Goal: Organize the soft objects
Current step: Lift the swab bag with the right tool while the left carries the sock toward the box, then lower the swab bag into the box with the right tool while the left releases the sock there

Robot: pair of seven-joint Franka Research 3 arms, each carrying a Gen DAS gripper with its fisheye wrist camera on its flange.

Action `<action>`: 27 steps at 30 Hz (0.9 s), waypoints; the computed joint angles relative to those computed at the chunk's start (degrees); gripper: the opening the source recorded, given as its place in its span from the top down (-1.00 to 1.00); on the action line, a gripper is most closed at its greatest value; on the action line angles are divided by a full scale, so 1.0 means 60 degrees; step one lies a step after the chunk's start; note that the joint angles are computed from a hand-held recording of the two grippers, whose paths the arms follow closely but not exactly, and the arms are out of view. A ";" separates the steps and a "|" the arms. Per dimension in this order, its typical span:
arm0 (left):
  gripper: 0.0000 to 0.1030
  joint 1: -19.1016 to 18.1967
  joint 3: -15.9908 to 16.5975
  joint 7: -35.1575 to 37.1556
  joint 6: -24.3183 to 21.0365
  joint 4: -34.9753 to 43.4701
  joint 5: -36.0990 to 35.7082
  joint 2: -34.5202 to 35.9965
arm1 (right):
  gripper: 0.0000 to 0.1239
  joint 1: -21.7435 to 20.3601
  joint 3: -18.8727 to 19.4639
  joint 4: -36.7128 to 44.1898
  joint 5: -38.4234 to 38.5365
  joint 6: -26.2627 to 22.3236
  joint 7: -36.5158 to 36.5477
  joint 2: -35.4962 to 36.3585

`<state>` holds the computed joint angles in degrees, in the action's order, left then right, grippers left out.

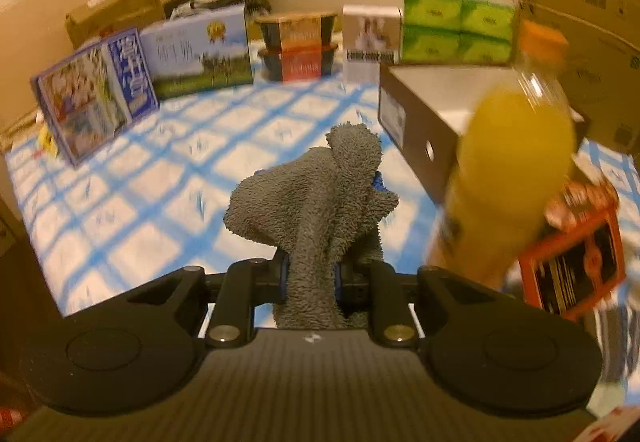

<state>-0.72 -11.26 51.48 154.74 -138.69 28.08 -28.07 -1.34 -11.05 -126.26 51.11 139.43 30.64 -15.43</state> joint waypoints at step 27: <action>0.65 -0.0976 -0.0137 0.5725 -0.0922 1.1404 -0.2693 0.8997 | -0.14 -0.0368 0.2275 0.8163 -0.0706 -0.0604 0.0948 0.6506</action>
